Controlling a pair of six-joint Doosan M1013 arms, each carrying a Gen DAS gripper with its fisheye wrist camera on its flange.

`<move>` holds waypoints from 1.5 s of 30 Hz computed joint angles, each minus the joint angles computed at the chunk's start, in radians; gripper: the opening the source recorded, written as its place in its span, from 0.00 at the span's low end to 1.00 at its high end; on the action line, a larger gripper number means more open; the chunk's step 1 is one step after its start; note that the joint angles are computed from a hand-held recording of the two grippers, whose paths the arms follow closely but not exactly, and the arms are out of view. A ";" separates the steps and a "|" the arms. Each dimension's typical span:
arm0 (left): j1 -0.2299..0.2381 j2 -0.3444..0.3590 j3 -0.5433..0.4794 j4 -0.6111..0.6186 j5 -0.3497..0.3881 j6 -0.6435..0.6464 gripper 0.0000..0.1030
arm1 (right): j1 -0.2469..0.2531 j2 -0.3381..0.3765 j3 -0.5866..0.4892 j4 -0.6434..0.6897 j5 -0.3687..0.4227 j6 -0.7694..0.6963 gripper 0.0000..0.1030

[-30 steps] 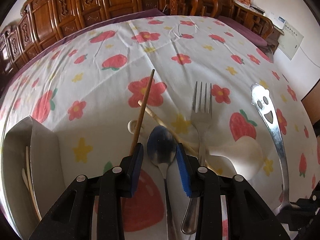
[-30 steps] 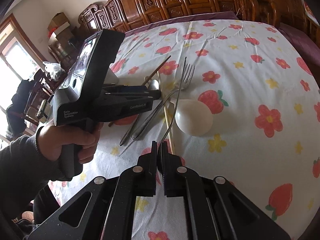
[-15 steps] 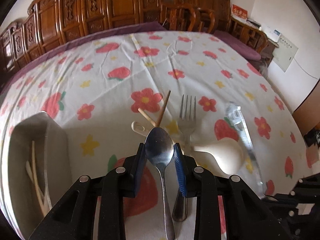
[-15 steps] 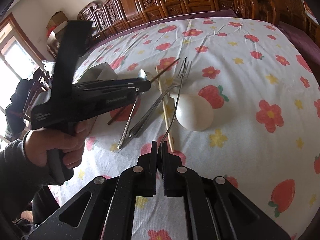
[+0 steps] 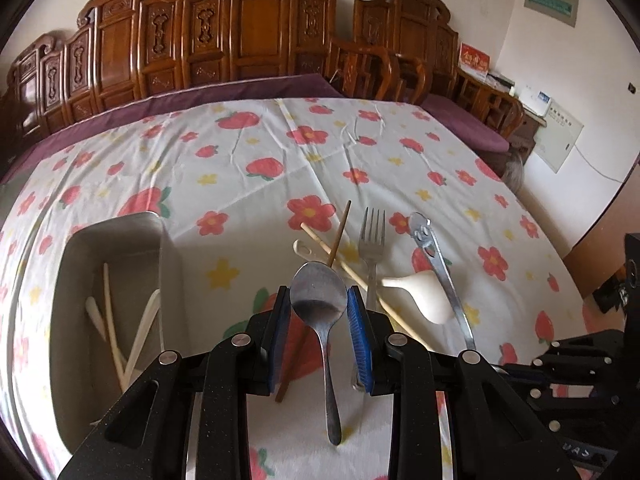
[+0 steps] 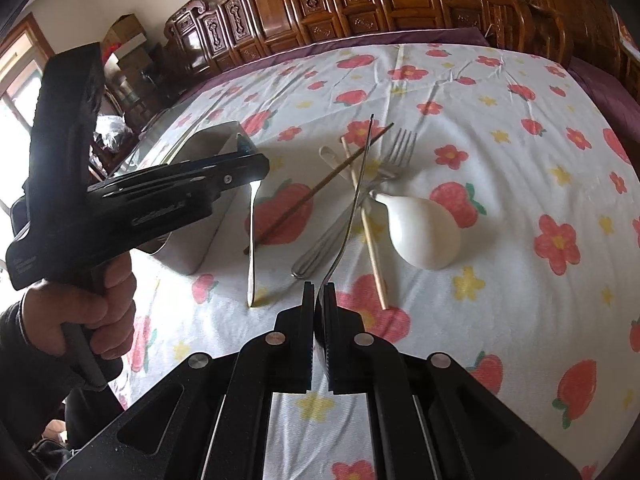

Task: Organize utensils
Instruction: 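Carry both steel spoons over the grey tray and open the left gripper inside it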

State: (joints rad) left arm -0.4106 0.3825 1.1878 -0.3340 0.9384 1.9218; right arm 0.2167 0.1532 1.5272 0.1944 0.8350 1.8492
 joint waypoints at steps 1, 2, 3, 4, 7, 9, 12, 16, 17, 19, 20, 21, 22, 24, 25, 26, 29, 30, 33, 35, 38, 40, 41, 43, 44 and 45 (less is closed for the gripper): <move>0.001 -0.007 0.009 0.001 -0.009 0.006 0.26 | 0.003 0.001 -0.003 -0.004 0.001 0.002 0.05; 0.002 -0.011 0.014 0.000 -0.013 0.011 0.26 | 0.006 0.001 -0.005 -0.008 0.003 0.004 0.05; 0.002 -0.016 0.019 -0.001 -0.017 0.014 0.26 | 0.009 0.001 -0.007 -0.011 0.004 0.006 0.05; 0.004 -0.021 0.024 -0.007 -0.022 0.020 0.26 | 0.011 0.002 -0.009 -0.013 0.005 0.008 0.05; 0.006 -0.039 0.044 -0.016 -0.045 0.034 0.26 | 0.017 0.002 -0.014 -0.023 0.009 0.015 0.05; 0.009 -0.049 0.054 -0.026 -0.058 0.043 0.26 | 0.020 0.001 -0.016 -0.028 0.011 0.019 0.05; 0.013 -0.063 0.066 -0.046 -0.067 0.060 0.26 | 0.026 0.000 -0.019 -0.036 0.012 0.025 0.05; 0.023 -0.086 0.086 -0.088 -0.089 0.094 0.26 | 0.034 -0.002 -0.024 -0.046 0.012 0.030 0.05; 0.027 -0.092 0.091 -0.100 -0.094 0.102 0.26 | 0.036 -0.002 -0.025 -0.049 0.011 0.031 0.05; 0.031 -0.100 0.097 -0.115 -0.104 0.113 0.26 | 0.040 -0.003 -0.029 -0.055 0.011 0.034 0.05; 0.032 -0.104 0.098 -0.116 -0.107 0.114 0.26 | 0.042 -0.003 -0.031 -0.058 0.012 0.036 0.05; 0.034 -0.107 0.099 -0.115 -0.110 0.112 0.26 | 0.044 -0.003 -0.034 -0.062 0.013 0.039 0.05; 0.036 -0.111 0.099 -0.117 -0.113 0.112 0.26 | 0.045 -0.003 -0.037 -0.064 0.014 0.039 0.05; 0.041 -0.116 0.098 -0.124 -0.115 0.114 0.26 | 0.049 -0.001 -0.044 -0.070 0.015 0.038 0.05; 0.046 -0.120 0.097 -0.125 -0.116 0.113 0.26 | 0.052 0.001 -0.051 -0.073 0.015 0.036 0.05; 0.051 -0.124 0.095 -0.122 -0.116 0.108 0.26 | 0.054 0.003 -0.056 -0.075 0.014 0.034 0.05; 0.065 -0.131 0.087 -0.112 -0.112 0.092 0.26 | 0.063 0.013 -0.079 -0.073 0.010 0.022 0.05; 0.074 -0.134 0.082 -0.111 -0.110 0.086 0.26 | 0.066 0.016 -0.086 -0.074 0.009 0.019 0.05; 0.093 -0.139 0.075 -0.096 -0.111 0.072 0.26 | 0.080 0.034 -0.120 -0.067 0.007 0.007 0.05; 0.109 -0.141 0.068 -0.082 -0.113 0.062 0.26 | 0.089 0.045 -0.139 -0.065 0.006 0.001 0.05; 0.133 -0.138 0.053 -0.065 -0.111 0.051 0.26 | 0.102 0.066 -0.174 -0.056 0.004 -0.012 0.05; 0.146 -0.135 0.045 -0.047 -0.111 0.046 0.26 | 0.109 0.080 -0.196 -0.051 0.005 -0.019 0.05; 0.152 -0.131 0.040 -0.037 -0.111 0.041 0.26 | 0.112 0.088 -0.207 -0.049 0.006 -0.022 0.05; 0.163 -0.122 0.028 -0.022 -0.101 0.033 0.26 | 0.119 0.103 -0.229 -0.044 0.007 -0.028 0.05; 0.166 -0.115 0.021 -0.009 -0.094 0.027 0.26 | 0.122 0.112 -0.240 -0.041 0.009 -0.031 0.05; 0.168 -0.108 0.014 0.008 -0.086 0.019 0.26 | 0.125 0.117 -0.248 -0.038 0.010 -0.032 0.05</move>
